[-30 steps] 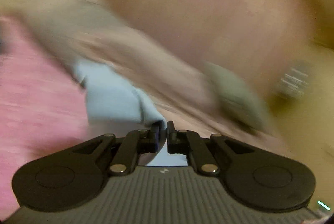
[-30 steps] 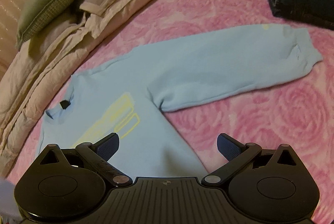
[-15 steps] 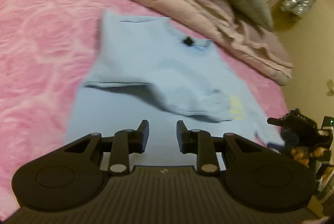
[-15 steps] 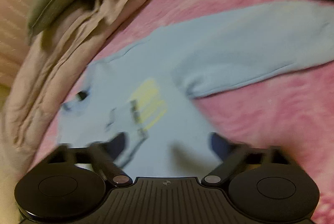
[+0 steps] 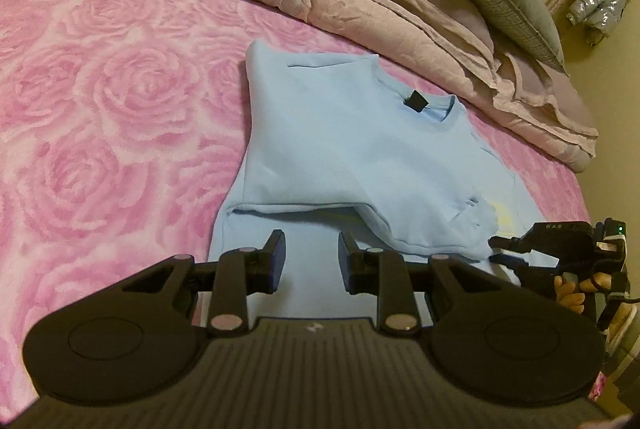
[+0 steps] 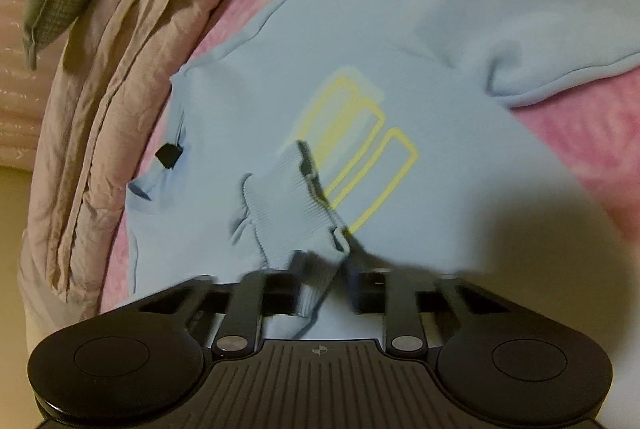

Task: Fold clothes

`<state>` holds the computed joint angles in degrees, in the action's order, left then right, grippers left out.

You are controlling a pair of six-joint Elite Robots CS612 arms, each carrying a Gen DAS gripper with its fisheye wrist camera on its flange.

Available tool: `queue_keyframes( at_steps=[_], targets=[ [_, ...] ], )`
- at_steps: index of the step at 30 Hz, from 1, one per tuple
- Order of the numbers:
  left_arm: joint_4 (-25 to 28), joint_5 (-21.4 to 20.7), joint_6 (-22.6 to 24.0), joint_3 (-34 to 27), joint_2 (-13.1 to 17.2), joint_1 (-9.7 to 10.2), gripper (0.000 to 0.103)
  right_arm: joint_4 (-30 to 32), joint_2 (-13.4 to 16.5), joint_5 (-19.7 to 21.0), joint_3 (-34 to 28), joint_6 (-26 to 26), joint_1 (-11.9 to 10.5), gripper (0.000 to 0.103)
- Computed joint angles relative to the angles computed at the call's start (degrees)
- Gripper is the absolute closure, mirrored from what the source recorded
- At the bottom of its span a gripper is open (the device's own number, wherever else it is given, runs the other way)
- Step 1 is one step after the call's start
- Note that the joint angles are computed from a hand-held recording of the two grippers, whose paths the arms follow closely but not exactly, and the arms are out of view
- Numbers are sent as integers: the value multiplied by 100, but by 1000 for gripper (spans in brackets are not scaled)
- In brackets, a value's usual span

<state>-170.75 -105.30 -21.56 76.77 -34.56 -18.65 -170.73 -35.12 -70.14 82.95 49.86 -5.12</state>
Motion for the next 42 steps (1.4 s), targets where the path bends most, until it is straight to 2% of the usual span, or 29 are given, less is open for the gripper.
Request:
queue_keyframes(
  at_steps=[1, 6, 7, 9, 10, 11, 12, 13, 14, 15, 16, 17, 19, 21, 22, 25, 27, 29, 32, 34, 38, 42],
  targets=[
    [26, 5, -9, -39, 24, 2, 81, -34, 21, -40, -29, -82, 16, 98],
    [223, 19, 90, -266, 154, 0, 81, -899, -38, -928, 13, -1423, 222, 98],
    [312, 52, 162, -308, 171, -8, 81, -781, -55, -1079, 1, -1588, 252, 98],
    [552, 207, 272, -390, 195, -39, 82, -163, -68, -1356, -84, -1781, 293, 96],
    [658, 269, 303, -431, 205, -51, 83, 183, -63, -1487, -144, -1831, 310, 92],
    [719, 304, 320, -471, 218, -56, 84, 365, -59, -1631, -168, -1863, 328, 83],
    [735, 334, 351, -502, 231, -59, 84, 307, -88, -1811, -123, -1872, 349, 72],
    [733, 366, 413, -534, 245, -64, 84, 221, -111, -2026, -84, -1905, 379, 65],
    [711, 401, 496, -568, 262, -71, 84, 181, -129, -2337, -85, -2007, 432, 50],
    [686, 444, 586, -607, 282, -81, 84, 74, -145, -2567, -70, -2110, 471, 48],
    [669, 489, 695, -663, 312, -94, 85, -193, -158, -2556, -16, -2196, 474, 48],
    [650, 516, 788, -724, 347, -106, 85, -390, -165, -2350, 21, -2249, 451, 48],
    [602, 528, 920, -844, 424, -126, 85, -596, -161, -1597, 63, -2348, 357, 48],
    [639, 512, 1054, -983, 518, -145, 86, -356, -125, -1137, -2, -2633, 326, 49],
    [833, 547, 1181, -1063, 555, -162, 88, -132, -103, -1034, -55, -2804, 326, 49],
    [1597, 906, 1738, -1273, 654, -239, 94, 619, -34, -1333, -198, -3135, 376, 52],
    [1593, 985, 1971, -1231, 645, -250, 94, 451, -87, -1288, -78, -3021, 340, 51],
    [1718, 1035, 1877, -1191, 570, -254, 94, 273, -172, -1250, 66, -2771, 291, 51],
    [1679, 974, 1591, -1033, 420, -248, 94, -223, -400, -1088, 513, -1824, 86, 51],
    [1581, 768, 1320, -908, 314, -229, 94, -613, -589, -1054, 967, -955, -134, 51],
    [1329, 539, 713, -676, 125, -251, 93, -1425, -939, -1474, 1890, 522, -572, 51],
    [1244, 344, 269, -651, 89, -298, 93, -2023, -1149, -1878, 2550, 1512, -977, 51]
  ],
)
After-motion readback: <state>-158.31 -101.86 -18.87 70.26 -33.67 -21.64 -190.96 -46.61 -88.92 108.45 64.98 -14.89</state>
